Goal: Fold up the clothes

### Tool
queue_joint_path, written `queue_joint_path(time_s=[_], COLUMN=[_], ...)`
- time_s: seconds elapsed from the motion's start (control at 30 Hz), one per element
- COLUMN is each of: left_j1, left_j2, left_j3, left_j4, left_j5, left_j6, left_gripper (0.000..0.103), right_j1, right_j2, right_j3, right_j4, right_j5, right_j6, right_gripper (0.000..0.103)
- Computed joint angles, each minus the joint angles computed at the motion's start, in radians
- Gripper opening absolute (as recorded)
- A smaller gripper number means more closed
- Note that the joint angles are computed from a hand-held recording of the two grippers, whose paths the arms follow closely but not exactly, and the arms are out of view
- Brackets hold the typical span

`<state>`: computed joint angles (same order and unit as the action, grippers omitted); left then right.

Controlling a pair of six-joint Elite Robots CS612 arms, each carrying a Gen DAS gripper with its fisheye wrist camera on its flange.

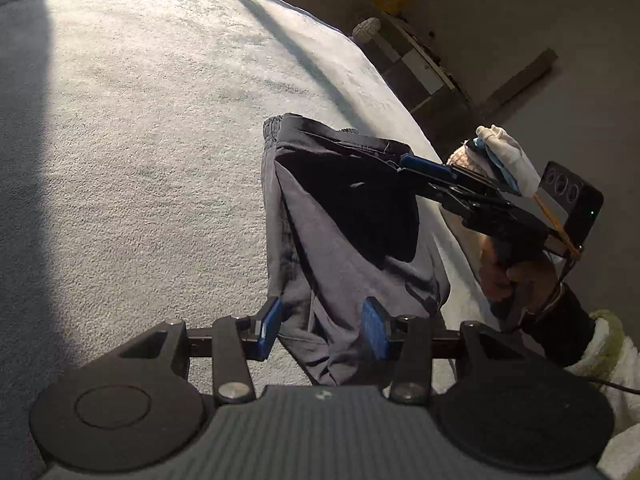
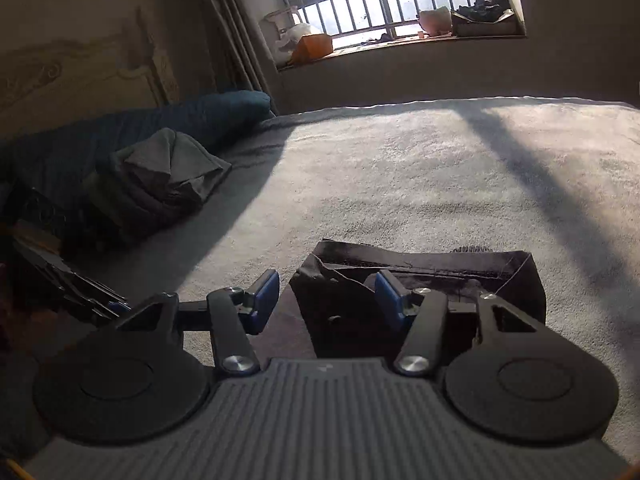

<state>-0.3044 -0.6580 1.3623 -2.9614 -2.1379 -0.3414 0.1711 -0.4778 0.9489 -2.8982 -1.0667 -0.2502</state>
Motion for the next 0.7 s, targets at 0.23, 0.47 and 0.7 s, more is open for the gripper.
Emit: queue_joint_path(time_s=[0.23,0.47,0.7], left_j1=[-0.035,-0.045,-0.056], left_j2=[0.010,-0.005,-0.009], left_j3=[0.072,0.118,0.136], left_j4=[-0.109,-0.174,-0.212], left_j5=[0.001,0.042,0.097], left_j6=[-0.005,0.082,0.182], left_gripper=[0.045,0.045,0.045], right_j1=[0.052,0.050,0.022], right_j2=[0.099,0.211,0.219], right_j3=[-0.230,-0.427,-0.481], right_j4=[0.259,0.301,0.344], right_j5=[-0.265,-0.286,-0.018], right_j6=[-0.303,-0.108,-0.080], right_gripper=[0.013,0.014,0.053])
